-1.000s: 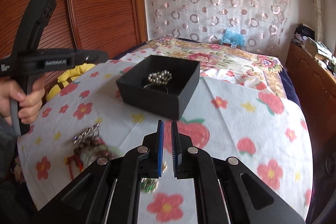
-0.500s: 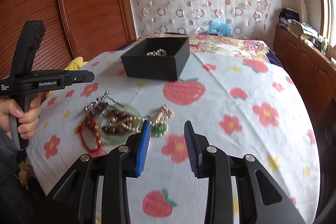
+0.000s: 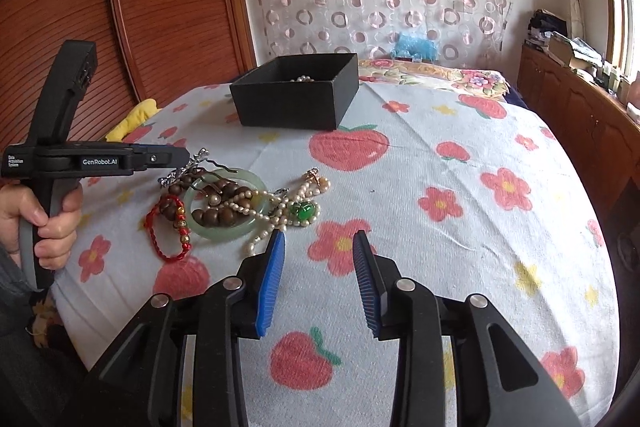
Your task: Organize jewelry
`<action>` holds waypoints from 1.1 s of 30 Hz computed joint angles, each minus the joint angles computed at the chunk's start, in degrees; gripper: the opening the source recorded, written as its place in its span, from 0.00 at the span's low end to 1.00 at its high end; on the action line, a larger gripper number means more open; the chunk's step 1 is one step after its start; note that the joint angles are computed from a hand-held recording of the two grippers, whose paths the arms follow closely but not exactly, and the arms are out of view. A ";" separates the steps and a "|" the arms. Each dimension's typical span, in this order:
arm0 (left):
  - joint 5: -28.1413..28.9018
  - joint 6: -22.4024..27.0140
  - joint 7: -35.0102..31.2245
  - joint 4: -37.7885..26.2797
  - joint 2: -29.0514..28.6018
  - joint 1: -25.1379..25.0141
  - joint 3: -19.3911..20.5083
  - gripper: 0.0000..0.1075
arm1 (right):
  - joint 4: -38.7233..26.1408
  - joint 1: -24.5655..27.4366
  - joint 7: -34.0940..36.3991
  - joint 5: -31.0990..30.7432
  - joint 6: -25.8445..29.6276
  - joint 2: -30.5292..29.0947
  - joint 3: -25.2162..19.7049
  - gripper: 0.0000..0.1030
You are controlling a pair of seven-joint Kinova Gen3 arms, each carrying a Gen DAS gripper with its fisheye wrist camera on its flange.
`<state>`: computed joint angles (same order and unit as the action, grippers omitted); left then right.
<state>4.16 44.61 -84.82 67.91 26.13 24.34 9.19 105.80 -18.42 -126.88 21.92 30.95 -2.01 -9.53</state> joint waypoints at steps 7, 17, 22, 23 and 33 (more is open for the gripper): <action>3.16 0.06 0.13 1.44 -0.10 -1.84 0.91 0.30 | 0.46 -0.24 -1.13 1.58 -0.46 -0.14 -0.32 0.37; 8.11 -1.05 -2.50 2.84 -0.32 -4.06 2.22 0.21 | 0.08 -0.33 -0.59 0.91 -0.07 0.07 -0.25 0.37; 3.68 -5.11 -0.04 5.50 -2.91 -1.01 -0.25 0.21 | -0.04 -0.46 -0.77 1.04 0.14 0.16 -0.23 0.37; 2.42 -5.88 0.69 6.00 -3.37 -0.41 -0.73 0.21 | 0.01 -0.39 -0.31 0.68 -0.04 0.18 -0.05 0.37; -6.69 -9.65 6.21 8.92 -6.30 2.37 -2.10 0.17 | -1.79 -0.33 4.23 -3.27 1.82 1.30 0.78 0.37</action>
<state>-2.52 34.97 -78.61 76.82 19.83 26.71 7.10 104.00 -18.75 -122.64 18.65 32.77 -0.71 -8.75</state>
